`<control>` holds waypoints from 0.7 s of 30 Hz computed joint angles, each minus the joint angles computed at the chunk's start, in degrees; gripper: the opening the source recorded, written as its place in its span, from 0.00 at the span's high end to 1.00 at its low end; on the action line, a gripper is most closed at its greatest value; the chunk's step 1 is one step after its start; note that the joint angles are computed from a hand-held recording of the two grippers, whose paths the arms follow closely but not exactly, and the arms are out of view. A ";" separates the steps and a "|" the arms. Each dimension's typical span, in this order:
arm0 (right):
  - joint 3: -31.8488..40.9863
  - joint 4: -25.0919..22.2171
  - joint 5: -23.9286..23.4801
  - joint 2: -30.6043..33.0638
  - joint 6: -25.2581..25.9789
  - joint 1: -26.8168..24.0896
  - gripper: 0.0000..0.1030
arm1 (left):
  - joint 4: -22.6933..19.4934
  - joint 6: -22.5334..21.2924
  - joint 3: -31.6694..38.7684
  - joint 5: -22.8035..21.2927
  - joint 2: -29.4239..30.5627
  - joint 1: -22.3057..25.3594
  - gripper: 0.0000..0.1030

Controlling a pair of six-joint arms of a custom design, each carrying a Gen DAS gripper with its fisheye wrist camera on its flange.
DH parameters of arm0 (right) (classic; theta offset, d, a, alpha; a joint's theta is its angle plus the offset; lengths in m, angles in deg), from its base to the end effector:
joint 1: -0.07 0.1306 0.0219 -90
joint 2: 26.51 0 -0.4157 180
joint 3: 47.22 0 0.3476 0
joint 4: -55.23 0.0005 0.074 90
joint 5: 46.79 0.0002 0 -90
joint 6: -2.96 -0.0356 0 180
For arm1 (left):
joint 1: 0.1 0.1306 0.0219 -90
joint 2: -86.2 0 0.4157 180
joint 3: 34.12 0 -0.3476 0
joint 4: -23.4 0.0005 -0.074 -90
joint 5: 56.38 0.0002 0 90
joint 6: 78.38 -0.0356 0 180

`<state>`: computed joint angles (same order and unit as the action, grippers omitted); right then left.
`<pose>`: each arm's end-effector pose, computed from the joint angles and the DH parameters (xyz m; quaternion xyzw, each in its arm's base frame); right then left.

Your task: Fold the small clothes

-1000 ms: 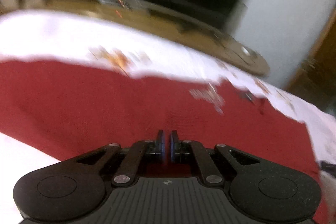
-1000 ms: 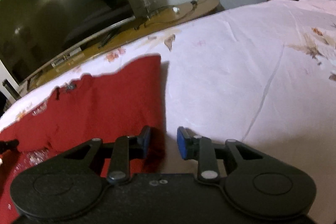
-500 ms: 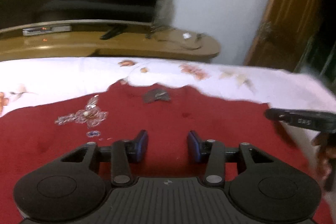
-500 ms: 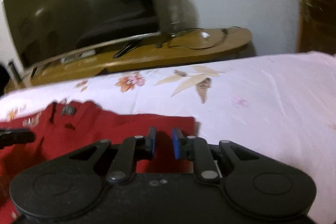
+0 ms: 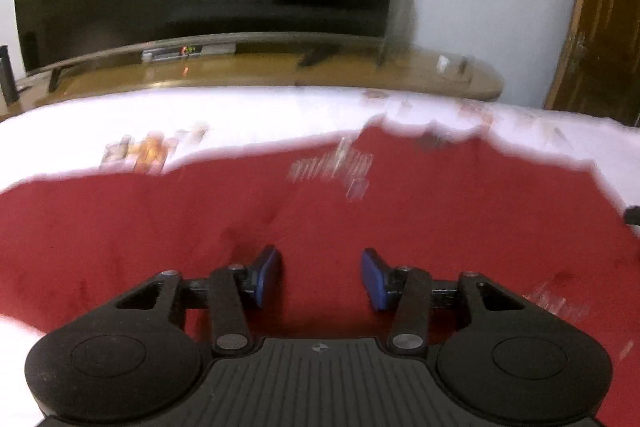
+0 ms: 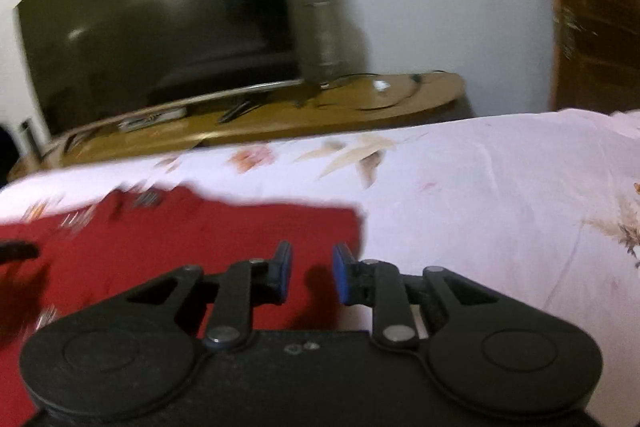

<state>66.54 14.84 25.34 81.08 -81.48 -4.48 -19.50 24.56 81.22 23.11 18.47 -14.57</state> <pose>0.5812 -0.0358 0.5034 -0.0803 0.8724 0.0960 0.4724 0.5923 -0.1466 0.4639 -0.0268 0.9023 -0.0194 0.4298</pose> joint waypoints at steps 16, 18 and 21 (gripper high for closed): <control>-2.72 -4.60 5.81 -1.78 1.78 2.38 0.75 | -2.56 4.76 -5.17 -0.16 -5.00 1.74 0.64; -2.56 -4.87 5.65 -1.73 0.74 2.31 0.75 | -1.87 4.60 -5.23 0.42 -4.86 1.94 0.87; -2.55 -4.91 5.95 -1.55 1.37 2.41 0.75 | -1.44 6.40 -5.80 0.35 -5.41 2.07 0.97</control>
